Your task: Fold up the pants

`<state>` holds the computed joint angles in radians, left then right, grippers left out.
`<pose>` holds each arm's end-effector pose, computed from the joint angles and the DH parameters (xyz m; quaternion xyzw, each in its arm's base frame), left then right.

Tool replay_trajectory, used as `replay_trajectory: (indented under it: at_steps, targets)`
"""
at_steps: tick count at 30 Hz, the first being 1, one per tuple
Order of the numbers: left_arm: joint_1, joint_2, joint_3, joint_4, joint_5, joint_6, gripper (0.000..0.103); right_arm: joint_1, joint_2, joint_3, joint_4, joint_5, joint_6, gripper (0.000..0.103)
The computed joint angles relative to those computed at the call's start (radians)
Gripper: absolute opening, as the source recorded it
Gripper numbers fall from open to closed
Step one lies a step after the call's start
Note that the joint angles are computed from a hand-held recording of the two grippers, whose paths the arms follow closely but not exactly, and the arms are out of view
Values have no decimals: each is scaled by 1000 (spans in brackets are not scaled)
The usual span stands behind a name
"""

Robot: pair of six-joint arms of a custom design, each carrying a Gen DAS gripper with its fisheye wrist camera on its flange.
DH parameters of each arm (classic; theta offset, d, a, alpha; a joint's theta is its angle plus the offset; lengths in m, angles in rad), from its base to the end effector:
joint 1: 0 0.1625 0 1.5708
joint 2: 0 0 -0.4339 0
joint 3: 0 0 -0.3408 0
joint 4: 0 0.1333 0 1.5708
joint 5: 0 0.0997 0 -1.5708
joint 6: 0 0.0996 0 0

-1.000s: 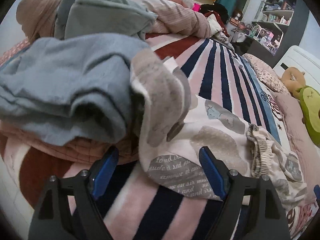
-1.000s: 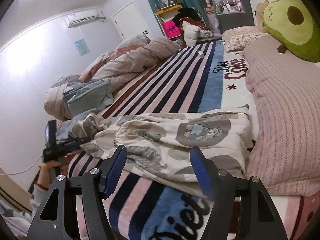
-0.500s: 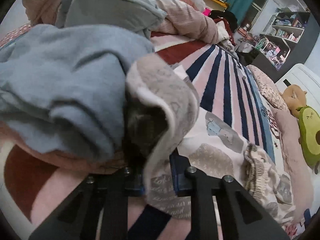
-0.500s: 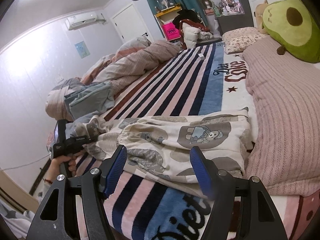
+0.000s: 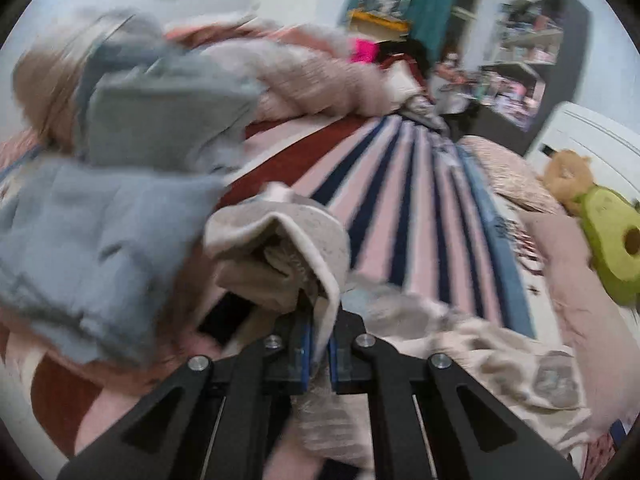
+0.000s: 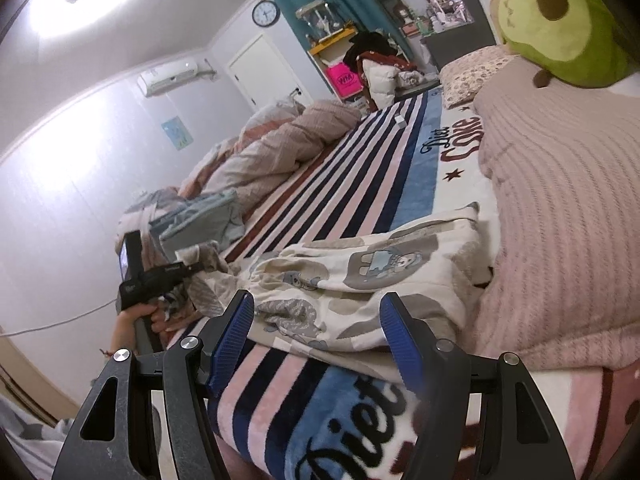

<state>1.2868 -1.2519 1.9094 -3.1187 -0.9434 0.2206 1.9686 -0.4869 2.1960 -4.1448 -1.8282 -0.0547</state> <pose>0.0353 -0.5636 0.3930 0.0856 0.8645 -0.4182 0.2654 0.2833 -0.3956 0.0414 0.1496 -0.8896 0.4294 0.0439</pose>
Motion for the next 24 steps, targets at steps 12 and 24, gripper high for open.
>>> replay_trajectory:
  at_steps: [12,24]
  targets:
    - [-221,82,88,105,-168,141,4,-48,3,104,-183,33,3,65]
    - [-188,123,109,328,-214,54,7,-64,-3,113,-180,15,18,67]
